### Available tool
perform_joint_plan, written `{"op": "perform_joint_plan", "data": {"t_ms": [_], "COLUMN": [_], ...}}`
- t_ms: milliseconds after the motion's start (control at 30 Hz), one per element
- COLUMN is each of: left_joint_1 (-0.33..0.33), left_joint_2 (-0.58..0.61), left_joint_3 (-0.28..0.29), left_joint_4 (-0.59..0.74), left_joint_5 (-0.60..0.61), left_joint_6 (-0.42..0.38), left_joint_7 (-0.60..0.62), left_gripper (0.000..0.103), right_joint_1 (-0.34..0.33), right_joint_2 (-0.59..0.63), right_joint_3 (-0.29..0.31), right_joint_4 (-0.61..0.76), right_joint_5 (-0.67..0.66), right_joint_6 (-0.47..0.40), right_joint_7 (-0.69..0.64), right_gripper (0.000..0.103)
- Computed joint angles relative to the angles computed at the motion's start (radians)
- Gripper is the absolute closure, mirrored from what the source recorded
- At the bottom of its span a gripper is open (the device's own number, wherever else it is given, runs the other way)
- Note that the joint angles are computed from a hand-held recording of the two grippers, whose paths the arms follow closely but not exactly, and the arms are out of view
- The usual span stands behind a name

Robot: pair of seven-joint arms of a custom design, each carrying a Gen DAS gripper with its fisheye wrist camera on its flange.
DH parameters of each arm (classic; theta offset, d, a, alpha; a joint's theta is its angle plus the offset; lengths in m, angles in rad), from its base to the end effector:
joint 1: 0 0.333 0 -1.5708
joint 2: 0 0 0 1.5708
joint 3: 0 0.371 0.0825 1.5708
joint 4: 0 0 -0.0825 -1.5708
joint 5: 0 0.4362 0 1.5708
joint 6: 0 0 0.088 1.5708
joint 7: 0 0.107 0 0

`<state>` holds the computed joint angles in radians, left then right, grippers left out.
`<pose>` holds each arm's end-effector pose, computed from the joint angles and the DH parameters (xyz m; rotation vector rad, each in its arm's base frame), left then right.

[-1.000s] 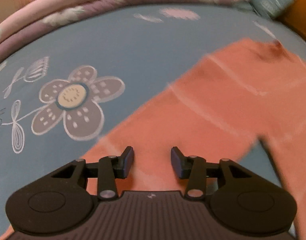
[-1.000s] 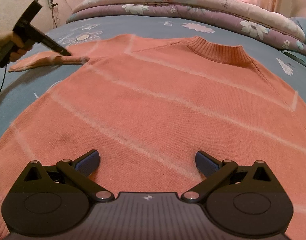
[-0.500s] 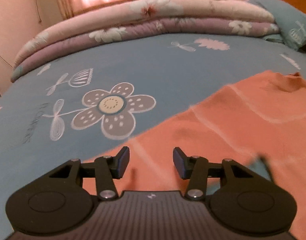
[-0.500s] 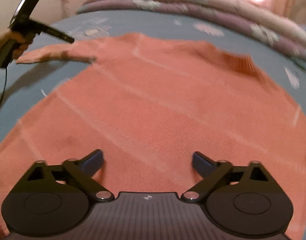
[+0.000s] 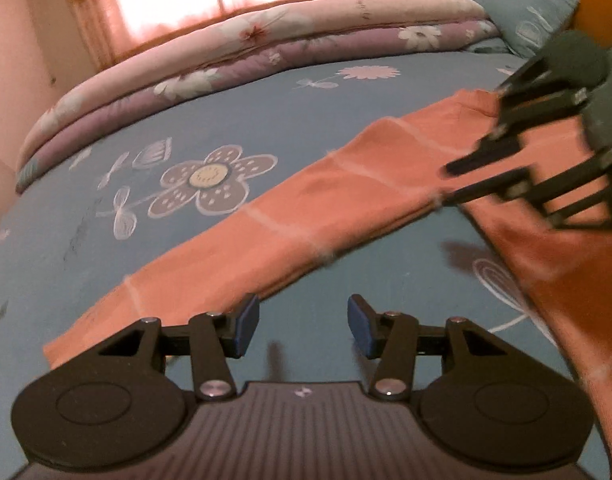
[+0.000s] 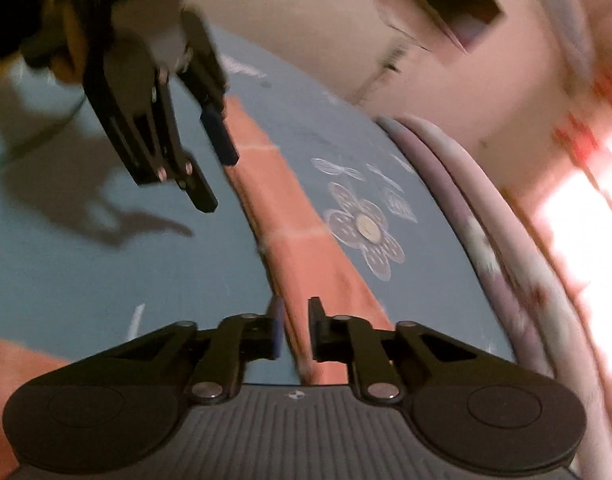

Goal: Fold clothes

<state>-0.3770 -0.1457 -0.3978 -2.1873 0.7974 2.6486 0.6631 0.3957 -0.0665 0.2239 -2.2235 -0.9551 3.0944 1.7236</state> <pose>0.3989 -0.4302 0.5348 -1.2659 2.0985 -0.7445 0.4364 0.3973 0.5125 -2.3772 0.1932 -0.9903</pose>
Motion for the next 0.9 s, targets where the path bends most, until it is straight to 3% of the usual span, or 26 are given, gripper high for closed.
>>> {"op": "perform_joint_plan", "data": {"t_ms": [67, 167, 300, 400, 567, 700, 733, 800, 833, 900], "left_joint_1": [0.002, 0.006, 0.016, 0.017, 0.008, -0.006, -0.010, -0.013, -0.012, -0.006], "left_joint_2": [-0.005, -0.004, 0.014, 0.035, 0.065, 0.078, 0.078, 0.071, 0.067, 0.062], "left_joint_3": [0.001, 0.002, 0.003, 0.008, 0.020, 0.026, 0.028, 0.031, 0.033, 0.033], "left_joint_4": [-0.013, -0.024, -0.020, -0.007, 0.018, 0.031, 0.031, 0.027, 0.022, 0.019], "left_joint_5": [0.003, 0.009, 0.044, 0.065, 0.090, 0.110, 0.112, 0.121, 0.124, 0.148], "left_joint_6": [0.012, 0.037, 0.074, 0.098, 0.123, 0.117, 0.113, 0.111, 0.114, 0.110], "left_joint_7": [-0.013, -0.012, -0.020, -0.030, -0.034, -0.033, -0.029, -0.026, -0.025, -0.044], "left_gripper": [0.049, 0.048, 0.046, 0.044, 0.039, 0.037, 0.037, 0.037, 0.037, 0.037], "right_joint_1": [0.007, 0.038, 0.071, 0.065, 0.013, 0.071, 0.056, -0.031, -0.035, 0.014], "right_joint_2": [0.061, 0.114, 0.153, 0.163, 0.177, 0.183, 0.181, 0.189, 0.183, 0.173], "right_joint_3": [-0.003, -0.021, -0.050, -0.037, 0.043, -0.002, 0.017, 0.097, 0.095, 0.047], "right_joint_4": [0.051, 0.079, 0.108, 0.107, 0.115, 0.176, 0.204, 0.285, 0.290, 0.274], "right_joint_5": [-0.054, 0.065, 0.191, 0.369, 0.750, 0.896, 1.032, 1.343, 1.408, 1.357], "right_joint_6": [-0.013, -0.022, -0.040, -0.037, -0.060, -0.183, -0.251, -0.424, -0.443, -0.382], "right_joint_7": [-0.007, -0.173, -0.301, -0.446, -0.759, -0.747, -0.799, -0.933, -0.984, -0.967], "right_gripper": [0.090, 0.090, 0.090, 0.089, 0.089, 0.094, 0.102, 0.102, 0.102, 0.101]}}
